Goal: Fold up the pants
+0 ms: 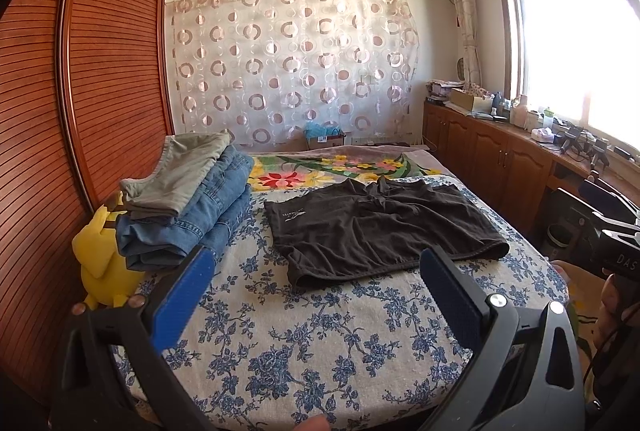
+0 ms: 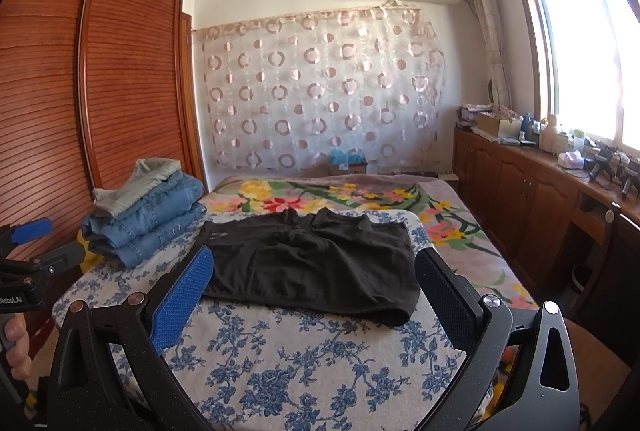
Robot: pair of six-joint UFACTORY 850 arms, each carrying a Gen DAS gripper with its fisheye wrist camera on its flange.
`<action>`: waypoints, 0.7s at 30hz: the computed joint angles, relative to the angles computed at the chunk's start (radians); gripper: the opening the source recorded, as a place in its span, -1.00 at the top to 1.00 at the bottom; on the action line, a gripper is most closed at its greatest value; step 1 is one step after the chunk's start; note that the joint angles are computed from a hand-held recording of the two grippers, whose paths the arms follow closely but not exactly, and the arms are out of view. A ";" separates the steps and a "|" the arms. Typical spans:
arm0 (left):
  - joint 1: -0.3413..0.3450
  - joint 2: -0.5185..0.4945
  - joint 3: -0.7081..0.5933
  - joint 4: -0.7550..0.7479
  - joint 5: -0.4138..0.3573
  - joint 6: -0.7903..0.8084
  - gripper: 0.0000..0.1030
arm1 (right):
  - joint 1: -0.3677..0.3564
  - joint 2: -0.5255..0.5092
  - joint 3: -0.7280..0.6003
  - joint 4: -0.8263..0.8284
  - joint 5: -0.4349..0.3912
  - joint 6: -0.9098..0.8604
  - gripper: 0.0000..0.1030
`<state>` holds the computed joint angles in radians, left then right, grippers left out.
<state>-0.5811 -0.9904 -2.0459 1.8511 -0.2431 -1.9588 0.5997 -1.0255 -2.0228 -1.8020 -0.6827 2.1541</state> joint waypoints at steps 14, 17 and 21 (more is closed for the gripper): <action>0.000 0.002 0.006 0.021 -0.002 -0.021 -1.00 | 0.000 -0.006 -0.009 0.009 0.002 -0.006 -0.99; 0.000 0.002 0.007 0.027 -0.002 -0.027 -1.00 | 0.000 -0.005 -0.006 0.004 0.002 -0.003 -0.99; -0.001 0.003 0.007 0.026 -0.003 -0.026 -1.00 | 0.000 -0.004 -0.004 0.003 0.002 0.000 -0.99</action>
